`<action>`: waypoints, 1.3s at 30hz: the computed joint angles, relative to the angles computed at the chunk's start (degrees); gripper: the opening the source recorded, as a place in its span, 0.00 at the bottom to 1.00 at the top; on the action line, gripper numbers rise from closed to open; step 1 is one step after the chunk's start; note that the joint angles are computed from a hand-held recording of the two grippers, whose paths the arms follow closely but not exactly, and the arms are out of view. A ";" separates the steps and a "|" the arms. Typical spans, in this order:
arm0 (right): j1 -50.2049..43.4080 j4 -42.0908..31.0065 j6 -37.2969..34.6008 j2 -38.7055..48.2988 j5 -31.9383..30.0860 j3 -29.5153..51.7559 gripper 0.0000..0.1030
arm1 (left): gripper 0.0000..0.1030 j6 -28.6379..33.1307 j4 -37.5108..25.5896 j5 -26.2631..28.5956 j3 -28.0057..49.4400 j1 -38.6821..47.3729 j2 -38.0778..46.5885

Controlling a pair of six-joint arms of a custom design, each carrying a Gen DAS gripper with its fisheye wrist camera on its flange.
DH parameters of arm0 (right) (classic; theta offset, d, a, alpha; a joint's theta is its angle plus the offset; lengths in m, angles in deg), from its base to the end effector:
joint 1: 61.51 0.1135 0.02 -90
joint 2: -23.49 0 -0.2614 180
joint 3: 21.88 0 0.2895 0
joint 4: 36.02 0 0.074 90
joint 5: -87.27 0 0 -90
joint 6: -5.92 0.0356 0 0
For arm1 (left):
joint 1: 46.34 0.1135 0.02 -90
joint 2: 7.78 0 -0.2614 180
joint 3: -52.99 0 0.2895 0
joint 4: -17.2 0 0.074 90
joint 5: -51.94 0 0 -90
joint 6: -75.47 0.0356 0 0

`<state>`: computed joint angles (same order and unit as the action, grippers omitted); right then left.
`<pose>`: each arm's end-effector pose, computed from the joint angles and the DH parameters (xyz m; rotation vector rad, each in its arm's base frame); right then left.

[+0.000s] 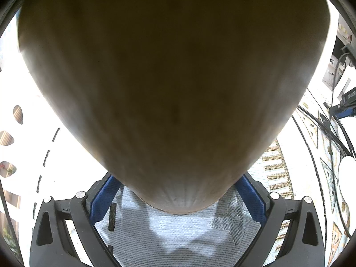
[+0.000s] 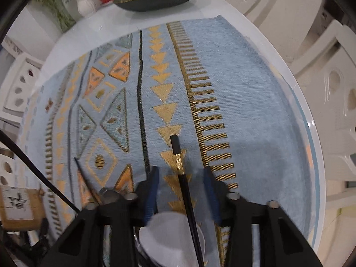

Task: Organize utensils
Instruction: 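Grasp another gold-banded black chopstick with the right tool, then carry the chopstick with the right tool over the wooden cup and release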

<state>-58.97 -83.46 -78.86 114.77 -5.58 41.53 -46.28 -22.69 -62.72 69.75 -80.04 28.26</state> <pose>0.3092 0.0155 0.1335 0.0583 2.8870 0.0969 0.1217 -0.0633 0.0804 -0.1065 2.4657 0.0858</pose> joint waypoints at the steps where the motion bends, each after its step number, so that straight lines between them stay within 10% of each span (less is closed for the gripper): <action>1: 0.53 0.26 0.25 1.43 0.87 0.52 0.24 | 0.97 0.00 0.00 0.00 0.00 0.00 0.00; 8: 3.45 3.38 -0.57 1.14 5.17 -0.41 0.07 | 0.97 -0.04 0.09 -0.03 0.02 -0.07 0.13; 39: 11.85 -8.98 -2.60 -42.91 8.79 -2.95 0.06 | 0.97 -0.45 0.20 -0.48 0.39 -0.45 0.94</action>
